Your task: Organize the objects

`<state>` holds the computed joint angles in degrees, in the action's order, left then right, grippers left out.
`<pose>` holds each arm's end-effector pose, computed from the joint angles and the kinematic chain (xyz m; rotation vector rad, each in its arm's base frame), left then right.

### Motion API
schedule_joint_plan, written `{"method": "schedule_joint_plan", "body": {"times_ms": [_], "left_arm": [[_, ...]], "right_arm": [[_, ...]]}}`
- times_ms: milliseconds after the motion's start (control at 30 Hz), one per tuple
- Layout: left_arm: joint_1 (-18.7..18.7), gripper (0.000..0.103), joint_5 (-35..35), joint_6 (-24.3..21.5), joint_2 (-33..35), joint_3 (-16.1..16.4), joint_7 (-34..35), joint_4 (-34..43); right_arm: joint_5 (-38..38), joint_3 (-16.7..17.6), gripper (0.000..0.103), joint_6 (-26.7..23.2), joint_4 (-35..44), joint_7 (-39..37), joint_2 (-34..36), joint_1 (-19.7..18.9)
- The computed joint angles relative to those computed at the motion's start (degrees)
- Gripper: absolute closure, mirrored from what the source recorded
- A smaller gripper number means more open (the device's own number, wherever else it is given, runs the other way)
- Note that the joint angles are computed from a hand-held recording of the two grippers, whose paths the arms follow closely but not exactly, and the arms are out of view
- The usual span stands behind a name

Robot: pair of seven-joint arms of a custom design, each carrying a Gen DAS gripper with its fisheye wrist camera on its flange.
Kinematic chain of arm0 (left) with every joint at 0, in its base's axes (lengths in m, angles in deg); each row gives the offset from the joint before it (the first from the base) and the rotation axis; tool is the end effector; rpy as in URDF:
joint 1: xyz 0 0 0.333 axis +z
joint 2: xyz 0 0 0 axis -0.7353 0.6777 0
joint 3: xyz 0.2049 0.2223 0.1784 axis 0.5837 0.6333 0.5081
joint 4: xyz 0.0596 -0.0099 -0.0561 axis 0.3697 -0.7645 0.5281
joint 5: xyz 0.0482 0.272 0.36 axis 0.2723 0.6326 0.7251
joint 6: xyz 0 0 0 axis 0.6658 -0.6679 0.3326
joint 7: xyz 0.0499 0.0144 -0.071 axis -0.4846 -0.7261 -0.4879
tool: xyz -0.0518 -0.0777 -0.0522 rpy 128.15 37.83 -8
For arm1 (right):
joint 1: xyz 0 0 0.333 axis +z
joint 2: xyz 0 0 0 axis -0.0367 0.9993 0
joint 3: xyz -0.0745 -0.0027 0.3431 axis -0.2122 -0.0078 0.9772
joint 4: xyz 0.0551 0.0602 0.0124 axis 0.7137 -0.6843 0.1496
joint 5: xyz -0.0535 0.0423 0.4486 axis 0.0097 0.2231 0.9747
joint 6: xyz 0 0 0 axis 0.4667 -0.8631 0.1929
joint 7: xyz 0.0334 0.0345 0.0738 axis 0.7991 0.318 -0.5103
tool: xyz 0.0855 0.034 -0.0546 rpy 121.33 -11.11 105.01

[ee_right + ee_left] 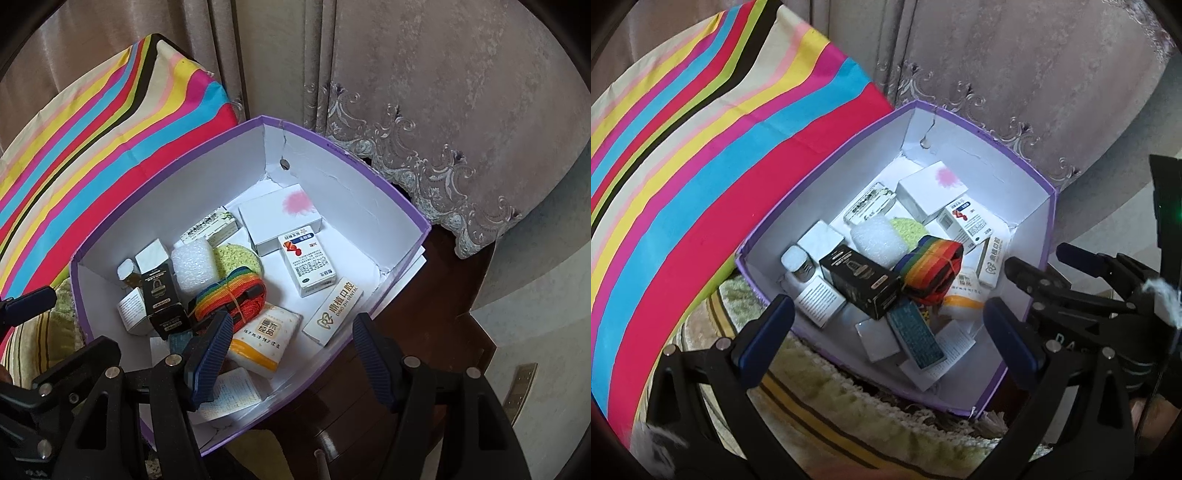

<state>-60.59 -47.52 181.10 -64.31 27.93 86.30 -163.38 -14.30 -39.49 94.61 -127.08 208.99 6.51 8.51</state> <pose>0.5055 -0.1917 0.3589 -1.6936 2.3861 -0.6972 0.4862 0.1634 0.3281 -1.7992 2.1695 -0.4878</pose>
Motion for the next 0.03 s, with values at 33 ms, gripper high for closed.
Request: {"method": "schedule_joint_plan", "body": {"times_ms": [33], "left_arm": [[0.11, 0.000, 0.89, -0.10, 0.18, -0.17, -0.78, 0.16]], "right_arm": [[0.24, -0.08, 0.035, -0.08, -0.04, -0.13, 0.04, 0.00]]}}
